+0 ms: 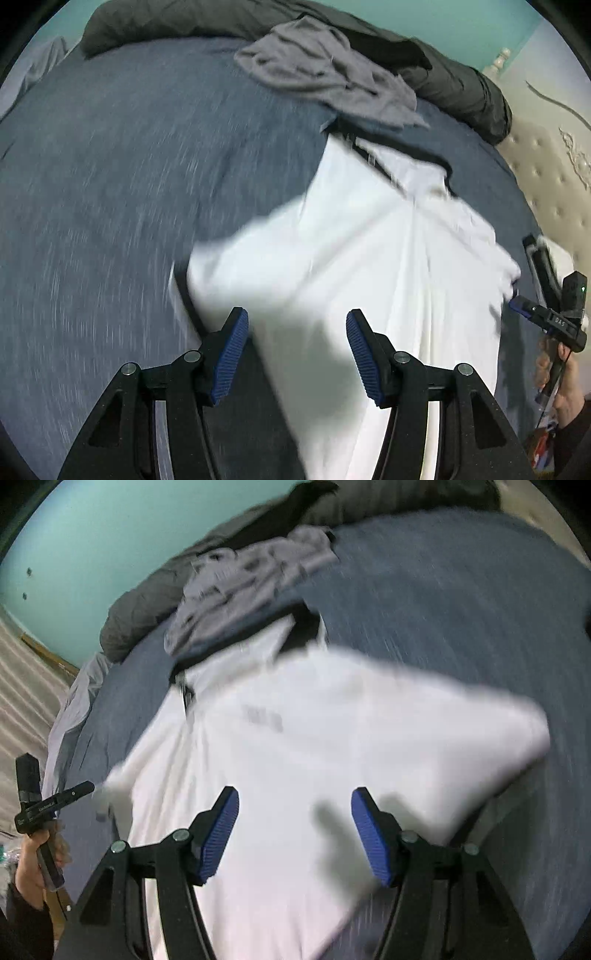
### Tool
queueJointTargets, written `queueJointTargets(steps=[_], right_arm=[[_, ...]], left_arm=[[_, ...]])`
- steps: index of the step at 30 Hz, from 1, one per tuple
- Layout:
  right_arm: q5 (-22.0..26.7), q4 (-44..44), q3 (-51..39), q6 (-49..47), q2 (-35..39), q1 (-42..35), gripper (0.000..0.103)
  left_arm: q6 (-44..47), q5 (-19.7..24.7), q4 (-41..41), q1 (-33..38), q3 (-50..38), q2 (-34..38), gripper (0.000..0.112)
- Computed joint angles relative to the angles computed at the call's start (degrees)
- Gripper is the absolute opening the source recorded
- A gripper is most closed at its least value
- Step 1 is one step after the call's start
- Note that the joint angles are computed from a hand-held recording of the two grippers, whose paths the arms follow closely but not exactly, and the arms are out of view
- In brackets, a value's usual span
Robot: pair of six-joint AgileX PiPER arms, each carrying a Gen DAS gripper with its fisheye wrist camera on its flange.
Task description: Fold clothes
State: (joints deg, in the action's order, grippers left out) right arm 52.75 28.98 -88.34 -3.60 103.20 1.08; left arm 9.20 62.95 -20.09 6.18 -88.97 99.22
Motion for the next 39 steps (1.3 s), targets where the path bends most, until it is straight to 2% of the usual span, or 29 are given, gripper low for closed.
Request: queueJointTargets(steps=[2,8,12,17,24,27,39], right_arm=[[-1.6,2.6,8.1,-2.2,-4.6,-0.5,0.064],[-6.6,8.6,25.1,-4.5,-15.4,-2.3,0.064],[-8.3,10.9,30.8,-5.2,-19.3,-3.0,0.064],[-9.9,12.5,36.0,-5.2,-23.5,-4.1,0.064],[-9.7,12.5,35.5,-6.6,-23.2,-10.5,0.064],[-9.2,11.4,33.2,-6.6,-21.8,-13.3,0.064],[-11.8,13.6,21.6,-6.5,-9.4,-16.3,0.064]], left_arm=[[1.1,-0.7,-1.0,1.0,6.0,-3.6,0.06],[2.5,-4.2,-3.2,1.3,21.3,-12.9,0.06],[2.5,-6.8,-4.9,0.3,28.3,-17.4,0.06],[0.4,-13.5,-6.9,-1.1,35.2,-21.7,0.06],[2.2,-23.0,-12.5,-3.5,43.3,-23.9,0.06],[2.9,-26.1,-12.3,-5.1,45.4,-23.7,0.06],[6.8,-30.0,-14.3,-5.7,44.8,-21.4,0.06]])
